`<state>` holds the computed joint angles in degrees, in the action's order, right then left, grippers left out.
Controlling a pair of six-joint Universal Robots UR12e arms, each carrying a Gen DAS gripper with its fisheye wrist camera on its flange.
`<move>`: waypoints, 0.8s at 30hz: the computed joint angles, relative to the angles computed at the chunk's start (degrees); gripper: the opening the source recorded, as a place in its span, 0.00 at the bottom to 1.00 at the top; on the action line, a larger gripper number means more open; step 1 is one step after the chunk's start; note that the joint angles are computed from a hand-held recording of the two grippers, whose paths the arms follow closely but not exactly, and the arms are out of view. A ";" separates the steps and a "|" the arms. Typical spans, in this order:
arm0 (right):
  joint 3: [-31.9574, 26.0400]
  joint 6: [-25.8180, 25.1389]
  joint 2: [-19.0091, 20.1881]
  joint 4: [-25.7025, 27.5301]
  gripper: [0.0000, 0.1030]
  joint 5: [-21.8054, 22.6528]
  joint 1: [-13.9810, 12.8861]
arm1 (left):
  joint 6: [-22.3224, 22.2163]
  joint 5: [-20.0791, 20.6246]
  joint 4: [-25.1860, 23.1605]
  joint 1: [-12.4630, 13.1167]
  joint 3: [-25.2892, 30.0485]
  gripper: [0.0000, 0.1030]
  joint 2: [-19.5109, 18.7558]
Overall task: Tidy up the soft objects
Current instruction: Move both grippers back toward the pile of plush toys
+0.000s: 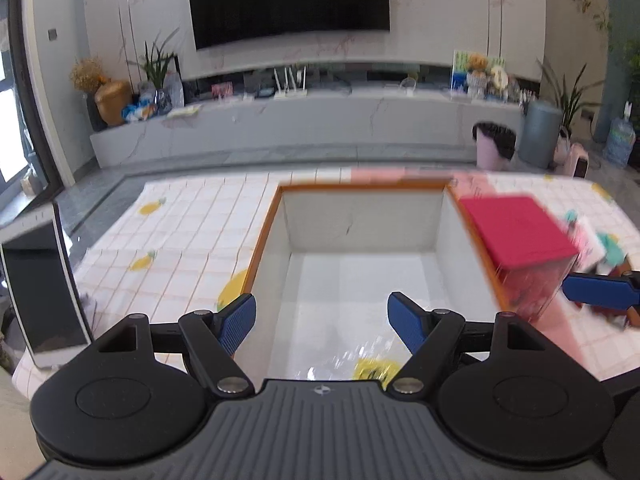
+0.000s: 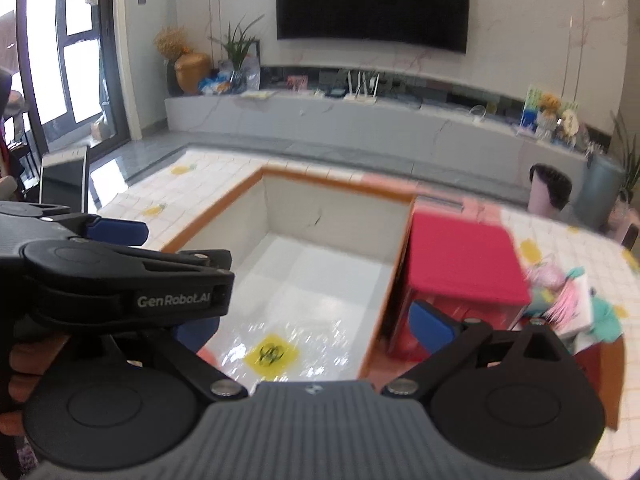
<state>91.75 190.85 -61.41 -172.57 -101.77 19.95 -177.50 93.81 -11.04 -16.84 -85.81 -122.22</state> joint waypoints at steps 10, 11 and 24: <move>2.99 -0.42 -3.44 -4.93 0.97 -6.50 -1.28 | -0.86 -1.01 2.93 -2.45 2.47 0.86 0.35; 3.41 -0.71 -3.85 -5.41 0.97 -7.21 -1.52 | -0.56 -0.75 3.66 -2.87 2.68 0.86 0.25; 7.65 -3.59 -6.82 -6.91 0.97 -27.19 -6.74 | 1.57 -8.25 2.87 -5.69 7.11 0.88 -2.42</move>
